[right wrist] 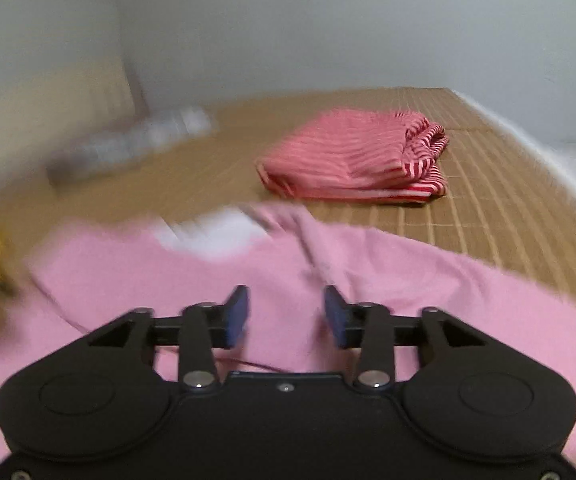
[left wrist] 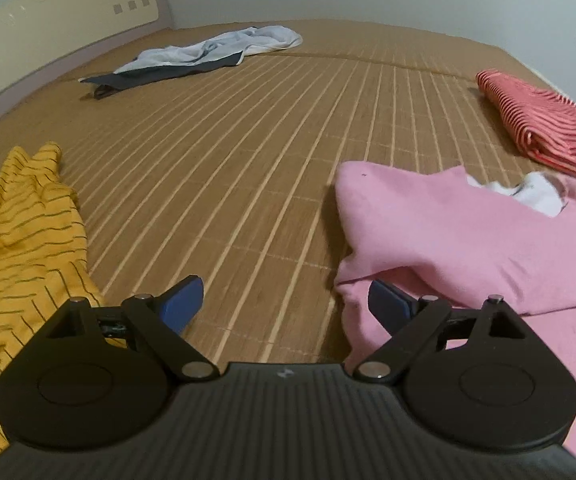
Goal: Fold clothes
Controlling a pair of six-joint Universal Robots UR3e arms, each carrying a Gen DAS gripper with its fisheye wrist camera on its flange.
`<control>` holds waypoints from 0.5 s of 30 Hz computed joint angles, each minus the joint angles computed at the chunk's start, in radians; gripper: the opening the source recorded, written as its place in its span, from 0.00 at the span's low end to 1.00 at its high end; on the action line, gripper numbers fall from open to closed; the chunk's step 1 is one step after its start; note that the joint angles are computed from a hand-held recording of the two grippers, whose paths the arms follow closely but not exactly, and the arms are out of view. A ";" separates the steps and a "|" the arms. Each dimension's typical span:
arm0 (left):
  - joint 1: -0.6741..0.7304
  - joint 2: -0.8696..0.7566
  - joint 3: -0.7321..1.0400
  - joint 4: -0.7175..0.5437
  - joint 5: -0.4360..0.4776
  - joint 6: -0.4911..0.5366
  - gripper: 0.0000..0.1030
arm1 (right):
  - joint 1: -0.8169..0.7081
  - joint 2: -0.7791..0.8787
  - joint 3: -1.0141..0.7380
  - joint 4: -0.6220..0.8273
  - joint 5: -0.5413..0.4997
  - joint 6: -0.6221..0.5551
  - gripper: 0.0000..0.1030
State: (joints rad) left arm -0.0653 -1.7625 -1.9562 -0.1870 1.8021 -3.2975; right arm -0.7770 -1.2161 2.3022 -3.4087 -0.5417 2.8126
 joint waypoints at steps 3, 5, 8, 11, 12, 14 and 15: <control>-0.010 0.001 0.004 -0.001 0.000 -0.007 0.90 | -0.268 -0.149 0.206 0.012 0.138 -0.028 0.51; -0.015 0.000 0.004 -0.001 -0.005 -0.008 0.90 | -0.448 -0.329 0.299 0.229 0.176 -0.156 0.51; -0.019 0.003 0.005 -0.006 -0.018 -0.012 0.90 | -0.712 -0.618 0.363 0.671 0.156 -0.355 0.53; -0.023 0.006 0.003 -0.007 -0.028 -0.014 0.90 | -0.830 -0.618 0.379 0.693 0.097 -0.362 0.55; -0.025 0.008 0.003 -0.007 -0.031 -0.015 0.90 | -0.841 -0.574 0.378 0.656 0.083 -0.350 0.55; -0.023 0.009 -0.001 -0.006 -0.038 -0.010 0.90 | -0.860 -0.481 0.372 0.577 0.055 -0.320 0.55; -0.023 0.008 -0.001 -0.007 -0.039 -0.009 0.90 | -0.850 -0.425 0.358 0.538 0.046 -0.302 0.55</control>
State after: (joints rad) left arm -0.0883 -1.7541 -1.9574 -0.1944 1.7633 -3.3061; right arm -1.6267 -1.6408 2.6605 -2.8712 -0.4955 2.5110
